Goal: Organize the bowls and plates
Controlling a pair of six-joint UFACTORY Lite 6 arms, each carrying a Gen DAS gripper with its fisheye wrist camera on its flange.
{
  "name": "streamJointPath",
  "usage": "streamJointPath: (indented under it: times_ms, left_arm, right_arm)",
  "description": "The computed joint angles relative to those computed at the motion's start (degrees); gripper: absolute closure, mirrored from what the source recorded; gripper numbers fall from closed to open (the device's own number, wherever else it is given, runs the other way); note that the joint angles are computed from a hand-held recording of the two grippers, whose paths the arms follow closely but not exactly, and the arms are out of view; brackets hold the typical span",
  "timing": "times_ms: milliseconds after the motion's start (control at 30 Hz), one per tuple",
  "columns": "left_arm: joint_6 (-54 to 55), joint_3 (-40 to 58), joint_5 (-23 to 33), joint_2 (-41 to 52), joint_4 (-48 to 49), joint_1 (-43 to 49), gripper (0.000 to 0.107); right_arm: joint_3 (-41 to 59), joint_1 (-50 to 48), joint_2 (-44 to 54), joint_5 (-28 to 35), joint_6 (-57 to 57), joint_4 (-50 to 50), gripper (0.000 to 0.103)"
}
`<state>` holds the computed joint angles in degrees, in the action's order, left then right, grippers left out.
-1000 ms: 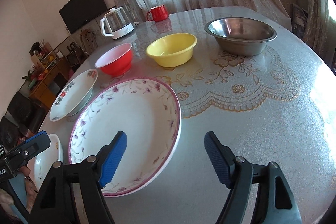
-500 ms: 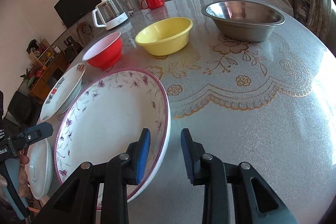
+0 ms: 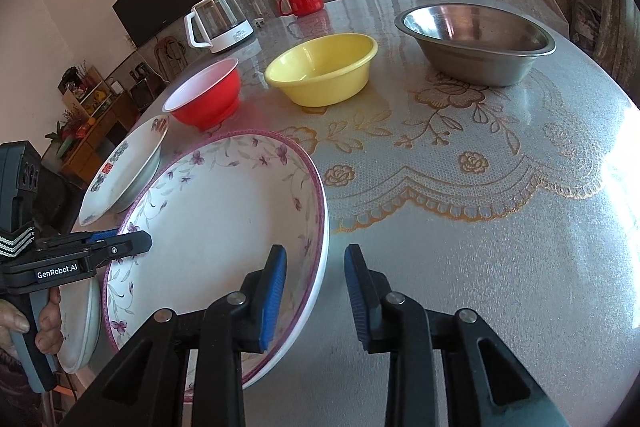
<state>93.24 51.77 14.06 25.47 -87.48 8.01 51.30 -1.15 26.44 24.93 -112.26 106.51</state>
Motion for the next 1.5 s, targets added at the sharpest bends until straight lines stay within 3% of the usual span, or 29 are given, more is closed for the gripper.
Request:
streamJointPath:
  times_ms: [100,133,167,300,500,833,967,1067,1133,1233,1367,1500]
  left_arm:
    - [5.9,-1.4,-1.6,-0.9,-6.3,-0.8,0.073]
    - [8.1,-2.0,-2.2,-1.4,-8.7,-1.0,0.073]
    - [8.2,-2.1,-2.6,-1.6,-9.2,-1.4,0.073]
    - [2.7,-2.9,1.7,-3.0,-4.4,0.5,0.074]
    - [4.9,-5.9,3.3,-4.6,-7.5,-3.2,0.074]
    - [15.5,-9.3,2.2,-5.9,-23.7,-8.4,0.074]
    - [19.3,-6.7,0.2,-3.6,-30.6,-10.7,0.074]
    - [19.3,-5.3,-0.5,-2.7,-31.1,-10.8,0.074]
    - [20.6,-5.2,-0.9,-2.6,-32.6,-11.1,0.074]
    - [13.1,-2.9,-0.2,-1.0,-27.0,-10.2,0.074]
    - [13.8,-2.4,-0.7,-0.7,-28.0,-9.7,0.074]
    - [13.2,-3.6,0.3,-1.5,-26.9,-8.1,0.074]
  right_arm:
    - [-0.9,1.4,-0.5,-1.2,-5.9,4.7,0.073]
    - [-0.8,1.6,-0.4,-1.1,-6.3,4.5,0.081]
    - [-0.8,1.9,-0.3,-1.2,-6.5,4.6,0.083]
    - [0.6,-0.7,1.1,1.5,-0.1,-1.5,0.09]
    - [1.2,-5.3,1.5,2.6,2.6,-4.6,0.09]
    - [3.3,-14.2,4.1,9.5,10.7,-12.4,0.09]
    - [2.1,-11.7,2.2,4.6,7.3,-8.8,0.09]
    - [-0.6,-8.5,-0.6,-0.6,-1.3,-1.1,0.089]
    - [-1.4,-8.1,-1.1,-1.2,-4.1,1.4,0.088]
    - [-1.4,-8.4,-1.0,-1.0,-3.3,1.7,0.088]
    - [0.3,-11.7,1.2,5.4,7.9,-7.1,0.088]
    - [1.1,-13.3,2.6,8.9,12.7,-9.3,0.088]
